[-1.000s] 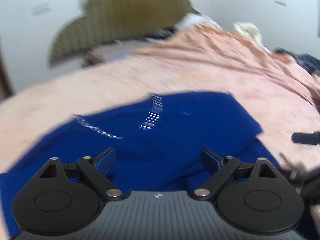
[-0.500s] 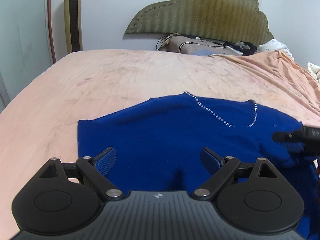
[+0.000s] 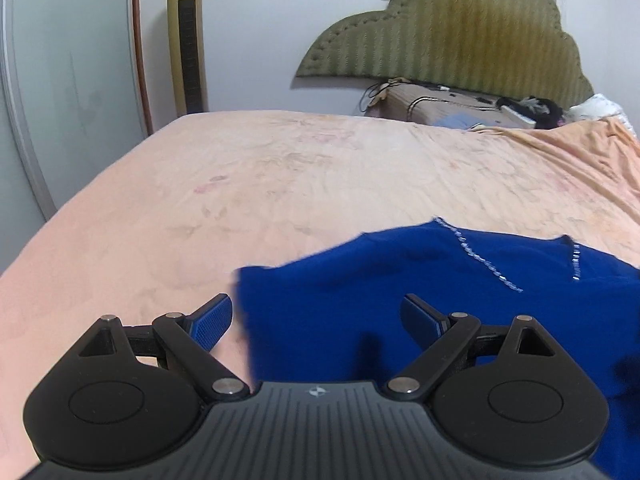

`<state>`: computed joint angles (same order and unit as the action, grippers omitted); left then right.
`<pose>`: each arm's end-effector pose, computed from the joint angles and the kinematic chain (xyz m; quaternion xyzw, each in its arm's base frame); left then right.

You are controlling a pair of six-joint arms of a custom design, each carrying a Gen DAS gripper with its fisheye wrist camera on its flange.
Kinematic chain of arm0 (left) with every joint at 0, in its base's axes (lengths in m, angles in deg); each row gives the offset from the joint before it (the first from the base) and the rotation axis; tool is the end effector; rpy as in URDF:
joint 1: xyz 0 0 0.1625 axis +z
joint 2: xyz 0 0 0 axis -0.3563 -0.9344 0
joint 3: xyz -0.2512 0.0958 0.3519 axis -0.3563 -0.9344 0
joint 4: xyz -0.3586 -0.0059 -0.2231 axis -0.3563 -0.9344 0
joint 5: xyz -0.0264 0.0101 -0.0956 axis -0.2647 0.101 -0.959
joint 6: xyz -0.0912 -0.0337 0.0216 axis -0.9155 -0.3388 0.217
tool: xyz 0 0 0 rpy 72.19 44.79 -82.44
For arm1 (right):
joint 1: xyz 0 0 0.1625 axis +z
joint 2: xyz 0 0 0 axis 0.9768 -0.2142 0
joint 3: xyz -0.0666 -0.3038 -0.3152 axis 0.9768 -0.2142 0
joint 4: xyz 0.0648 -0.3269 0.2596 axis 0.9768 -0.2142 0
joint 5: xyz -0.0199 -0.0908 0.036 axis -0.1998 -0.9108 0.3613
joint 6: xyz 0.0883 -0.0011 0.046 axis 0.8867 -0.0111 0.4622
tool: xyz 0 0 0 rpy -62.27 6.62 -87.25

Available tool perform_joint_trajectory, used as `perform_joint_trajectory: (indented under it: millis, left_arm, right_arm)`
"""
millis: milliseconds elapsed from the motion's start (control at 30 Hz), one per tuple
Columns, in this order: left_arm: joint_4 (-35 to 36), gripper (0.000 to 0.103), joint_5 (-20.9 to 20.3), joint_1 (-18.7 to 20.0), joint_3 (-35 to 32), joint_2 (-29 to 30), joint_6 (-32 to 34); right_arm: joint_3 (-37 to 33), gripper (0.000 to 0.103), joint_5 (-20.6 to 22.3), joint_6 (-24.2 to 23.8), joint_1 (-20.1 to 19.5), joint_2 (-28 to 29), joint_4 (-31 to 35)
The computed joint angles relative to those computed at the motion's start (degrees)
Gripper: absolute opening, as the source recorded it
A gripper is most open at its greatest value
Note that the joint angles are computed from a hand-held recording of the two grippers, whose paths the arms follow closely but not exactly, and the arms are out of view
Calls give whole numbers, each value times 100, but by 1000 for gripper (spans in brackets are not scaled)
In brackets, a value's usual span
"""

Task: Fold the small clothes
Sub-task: 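Fold the held sleeve across the chest with the left gripper and release, then withdraw the open left gripper from the folded sleeves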

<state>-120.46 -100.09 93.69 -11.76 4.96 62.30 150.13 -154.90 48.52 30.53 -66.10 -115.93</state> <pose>-0.0408 -0.7995 0.3429 0.1715 0.8352 -0.3974 0.3392 0.3306 -0.7641 0.0732 0.0762 -0.8601 0.4441 0.2393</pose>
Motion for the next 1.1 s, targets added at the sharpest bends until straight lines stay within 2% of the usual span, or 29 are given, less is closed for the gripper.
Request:
perform_joint_trajectory:
  millis: [67, 100, 200, 267, 367, 400, 467, 533, 567, 600, 667, 700, 733, 767, 833, 867, 900, 933, 967, 1033, 1100]
  left_arm:
    - [72, 92, 87, 27, -181, 125, 13]
    - [159, 92, 115, 44, -261, 174, 4]
    - [385, 92, 282, 89, -450, 327, -46]
    - [404, 92, 382, 103, -485, 385, -48]
    - [346, 92, 404, 112, -463, 418, 49]
    - [350, 92, 444, 113, -485, 445, 105]
    - [253, 92, 542, 117, -531, 511, 213]
    - [116, 93, 625, 133, -644, 619, 374]
    - [118, 93, 739, 131, -738, 689, 421]
    - [120, 92, 858, 119, -797, 726, 409]
    - [81, 92, 784, 100, -709, 626, 314]
    - [-23, 92, 665, 95, -602, 542, 328]
    - [-212, 92, 588, 85, -493, 472, 419]
    - [-427, 92, 587, 75, -420, 442, 568]
    - [-767, 92, 734, 73, -465, 501, 921]
    - [-764, 92, 874, 84, -564, 558, 973]
    - [-619, 92, 1095, 91, -687, 603, 842]
    - [-428, 92, 1142, 105, -729, 580, 608]
    - [-286, 92, 973, 128, -617, 453, 371]
    - [-182, 92, 588, 148, -306, 193, 172]
    - [-238, 92, 624, 93, -92, 92, 308]
  right_arm:
    - [-72, 5, -498, -349, 12, 40, -262]
    - [-6, 5, -619, -347, -20, -12, -321]
    - [302, 5, -805, -66, -143, -194, -424]
    - [361, 5, -1063, -129, -181, -192, -562]
    - [524, 7, -1119, -47, -243, -257, -607]
    - [499, 17, -1204, -55, -239, -245, -549]
    - [419, 22, -1379, -360, -178, -130, -1003]
    - [466, 24, -1269, -752, -109, -83, -1588]
    - [547, 24, -1110, -826, -98, -116, -1605]
    - [610, 32, -942, -787, -105, -168, -1382]
    - [651, 38, -727, -443, -162, -278, -472]
    - [576, 39, -801, -275, -197, -240, -137]
    - [431, 39, -1048, -244, -199, -131, -41]
    - [330, 39, -1260, -315, -184, -22, -185]
    - [338, 49, -1397, -294, -132, 41, -596]
    - [411, 50, -1341, -318, -98, 24, -751]
    - [505, 52, -1235, -381, -73, -4, -853]
    - [617, 55, -1089, -455, -45, -45, -908]
    - [699, 58, -988, -494, -19, -78, -888]
    - [870, 70, -835, -497, 18, -165, -688]
    - [896, 74, -927, -478, 63, -175, -399]
